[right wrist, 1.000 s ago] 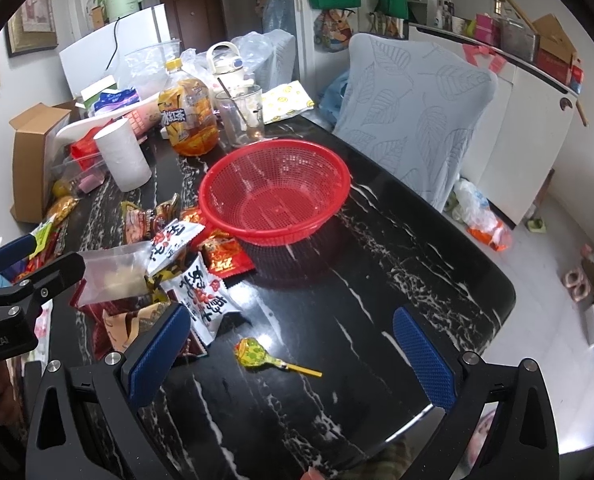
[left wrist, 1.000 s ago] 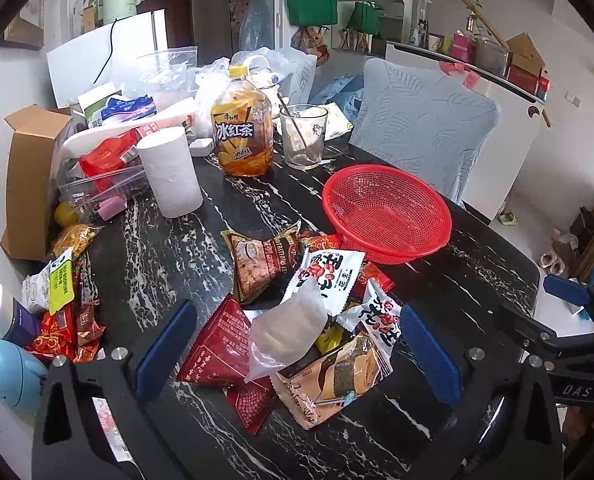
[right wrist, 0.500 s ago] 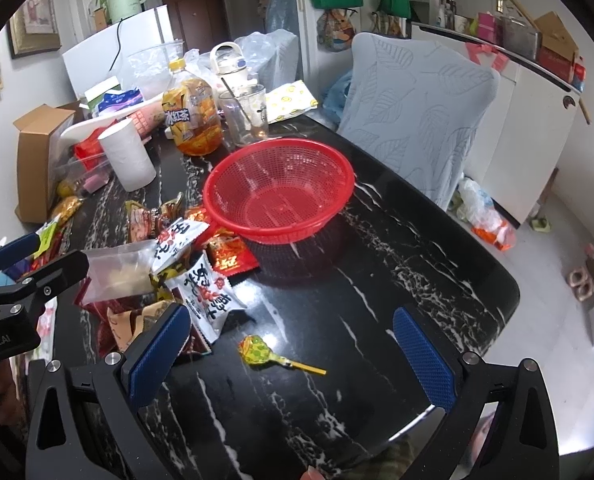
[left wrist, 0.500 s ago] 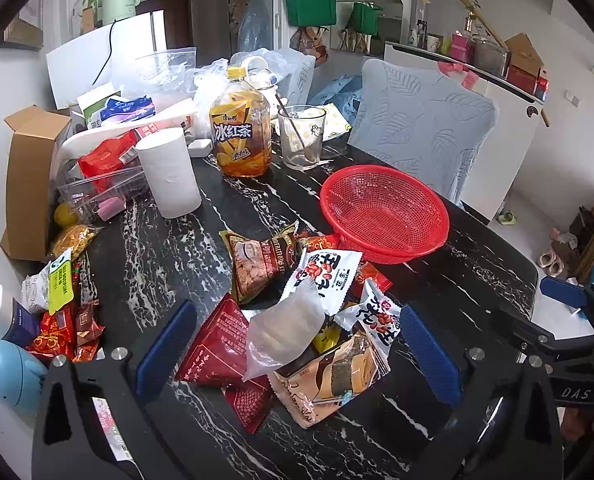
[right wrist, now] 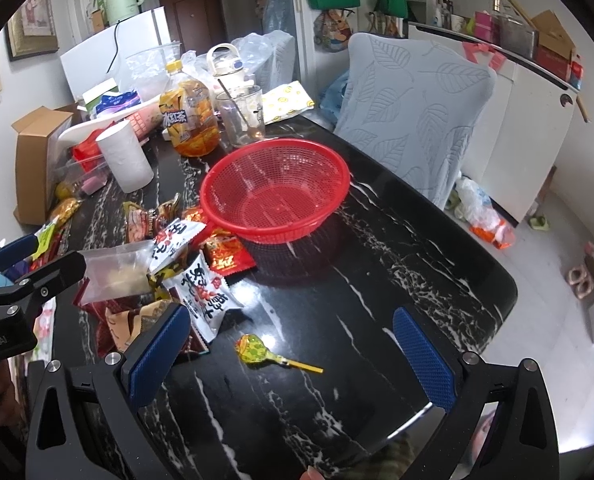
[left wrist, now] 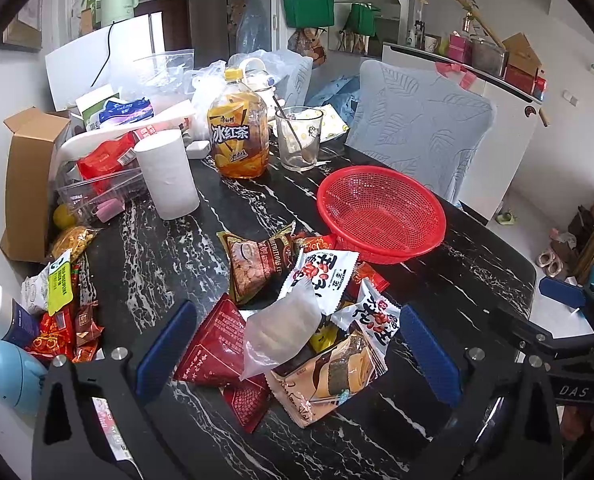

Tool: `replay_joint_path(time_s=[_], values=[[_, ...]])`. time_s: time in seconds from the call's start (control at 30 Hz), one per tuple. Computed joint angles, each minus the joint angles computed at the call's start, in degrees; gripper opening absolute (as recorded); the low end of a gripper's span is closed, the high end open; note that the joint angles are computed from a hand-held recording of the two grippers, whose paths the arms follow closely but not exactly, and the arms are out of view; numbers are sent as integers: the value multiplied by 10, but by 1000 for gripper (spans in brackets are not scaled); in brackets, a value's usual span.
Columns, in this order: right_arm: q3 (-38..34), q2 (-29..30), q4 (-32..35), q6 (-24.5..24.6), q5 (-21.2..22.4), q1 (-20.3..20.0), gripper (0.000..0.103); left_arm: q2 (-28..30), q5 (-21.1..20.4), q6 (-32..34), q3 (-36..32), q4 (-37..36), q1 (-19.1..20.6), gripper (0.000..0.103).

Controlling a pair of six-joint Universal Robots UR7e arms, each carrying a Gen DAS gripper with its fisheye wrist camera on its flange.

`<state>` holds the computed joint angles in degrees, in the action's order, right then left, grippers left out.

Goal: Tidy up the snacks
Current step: 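Lower the right gripper onto the yellow-green lollipop and close it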

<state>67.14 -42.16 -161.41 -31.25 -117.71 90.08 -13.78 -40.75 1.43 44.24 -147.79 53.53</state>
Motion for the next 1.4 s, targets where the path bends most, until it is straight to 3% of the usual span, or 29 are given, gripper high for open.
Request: replay_joint_path(time_s=[0.83, 1.17, 1.4], values=[[0, -2, 37, -6, 8, -19, 103, 8, -21, -15, 13, 4, 2, 103], [18, -6, 52, -25, 34, -36, 103, 6, 3, -5, 59, -58, -4, 103], [23, -6, 76, -47, 73, -47, 101, -7, -5, -43, 94, -71, 2, 103]])
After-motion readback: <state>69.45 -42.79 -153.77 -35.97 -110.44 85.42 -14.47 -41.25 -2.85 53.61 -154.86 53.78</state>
